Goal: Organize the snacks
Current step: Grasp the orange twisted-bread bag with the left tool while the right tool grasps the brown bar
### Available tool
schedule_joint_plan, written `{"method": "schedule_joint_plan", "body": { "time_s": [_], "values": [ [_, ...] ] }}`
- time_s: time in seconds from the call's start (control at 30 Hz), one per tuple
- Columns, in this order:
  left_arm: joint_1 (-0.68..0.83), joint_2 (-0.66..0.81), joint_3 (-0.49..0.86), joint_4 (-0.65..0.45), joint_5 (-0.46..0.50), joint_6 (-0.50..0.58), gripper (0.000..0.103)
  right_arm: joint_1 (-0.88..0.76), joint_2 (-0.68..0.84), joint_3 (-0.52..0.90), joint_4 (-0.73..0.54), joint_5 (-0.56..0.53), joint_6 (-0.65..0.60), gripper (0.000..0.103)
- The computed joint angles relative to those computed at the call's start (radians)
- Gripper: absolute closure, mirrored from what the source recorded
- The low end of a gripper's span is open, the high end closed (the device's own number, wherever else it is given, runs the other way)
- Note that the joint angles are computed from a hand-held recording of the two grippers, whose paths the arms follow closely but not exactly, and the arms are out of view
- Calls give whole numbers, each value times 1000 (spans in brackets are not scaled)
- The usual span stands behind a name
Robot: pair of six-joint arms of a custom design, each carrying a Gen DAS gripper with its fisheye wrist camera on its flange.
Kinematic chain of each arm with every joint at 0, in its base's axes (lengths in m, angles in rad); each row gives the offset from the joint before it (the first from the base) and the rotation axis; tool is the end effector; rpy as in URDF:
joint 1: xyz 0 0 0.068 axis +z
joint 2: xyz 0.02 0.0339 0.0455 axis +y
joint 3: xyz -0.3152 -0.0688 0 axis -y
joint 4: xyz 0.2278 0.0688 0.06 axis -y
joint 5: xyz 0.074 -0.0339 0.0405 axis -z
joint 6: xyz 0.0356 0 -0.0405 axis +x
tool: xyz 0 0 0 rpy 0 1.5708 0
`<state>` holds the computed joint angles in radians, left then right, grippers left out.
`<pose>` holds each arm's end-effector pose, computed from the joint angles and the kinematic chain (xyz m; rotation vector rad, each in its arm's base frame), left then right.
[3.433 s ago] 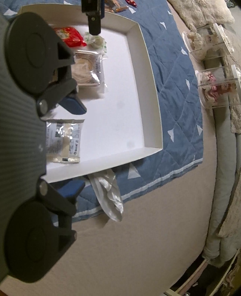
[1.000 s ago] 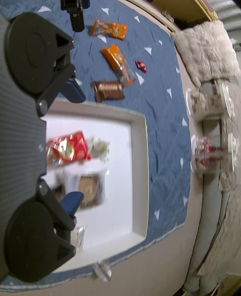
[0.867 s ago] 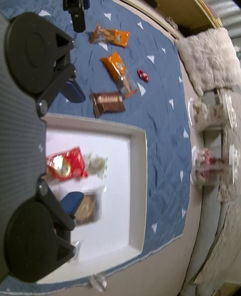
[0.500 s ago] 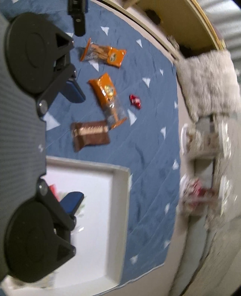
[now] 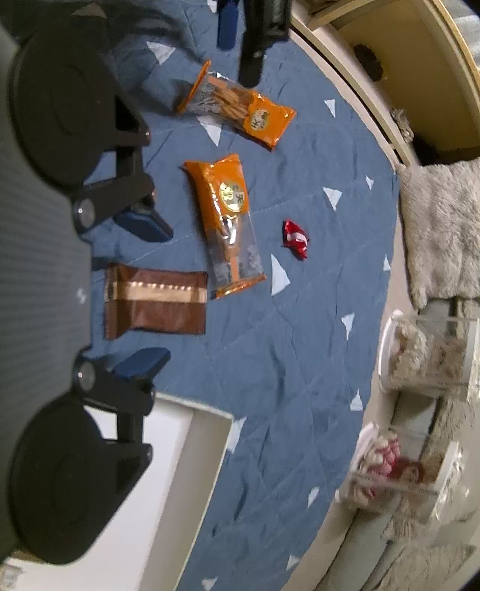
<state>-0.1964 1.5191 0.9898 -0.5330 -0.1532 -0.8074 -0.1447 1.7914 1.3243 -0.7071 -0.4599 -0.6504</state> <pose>0.2794 -0.0501 0.2697 -0.8379 2.4830 -0.1513 0.3588 -0.0363 0.2744 -0.7633 2.4688 0.3563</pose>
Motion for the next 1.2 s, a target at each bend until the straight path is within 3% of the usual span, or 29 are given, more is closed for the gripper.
{"method": "schedule_joint_plan", "body": {
  "time_s": [0.1,0.13,0.33,0.43,0.63,0.73,0.93,0.97,1.03,1.1,1.2],
  "values": [
    [13,23,-4,1,32,50,48,10,39,30,-10,-5,23,38],
    [12,39,12,-32,35,76,58,16,54,38,-11,3,24,38],
    [17,4,-1,-56,33,150,85,54,74,-8,67,81,12,38],
    [10,-23,-3,-88,13,182,93,76,73,-47,124,126,-4,40],
    [23,-106,-26,-168,-25,221,99,120,30,-151,223,214,-58,54],
    [42,-156,-42,-201,-40,222,99,124,10,-161,219,219,-58,55],
    [81,-251,-79,-200,-41,187,95,127,-51,-172,178,169,-58,55],
    [83,-258,-83,-187,-35,175,91,125,-61,-167,159,154,-57,55],
    [68,-259,-85,-154,-28,151,61,120,-81,-167,135,127,-62,55],
    [31,-240,-77,-123,-48,129,46,116,-98,-165,108,104,-68,55],
    [-28,-177,-42,-86,-73,107,40,113,-108,-152,69,84,-58,55]
  ]
}}
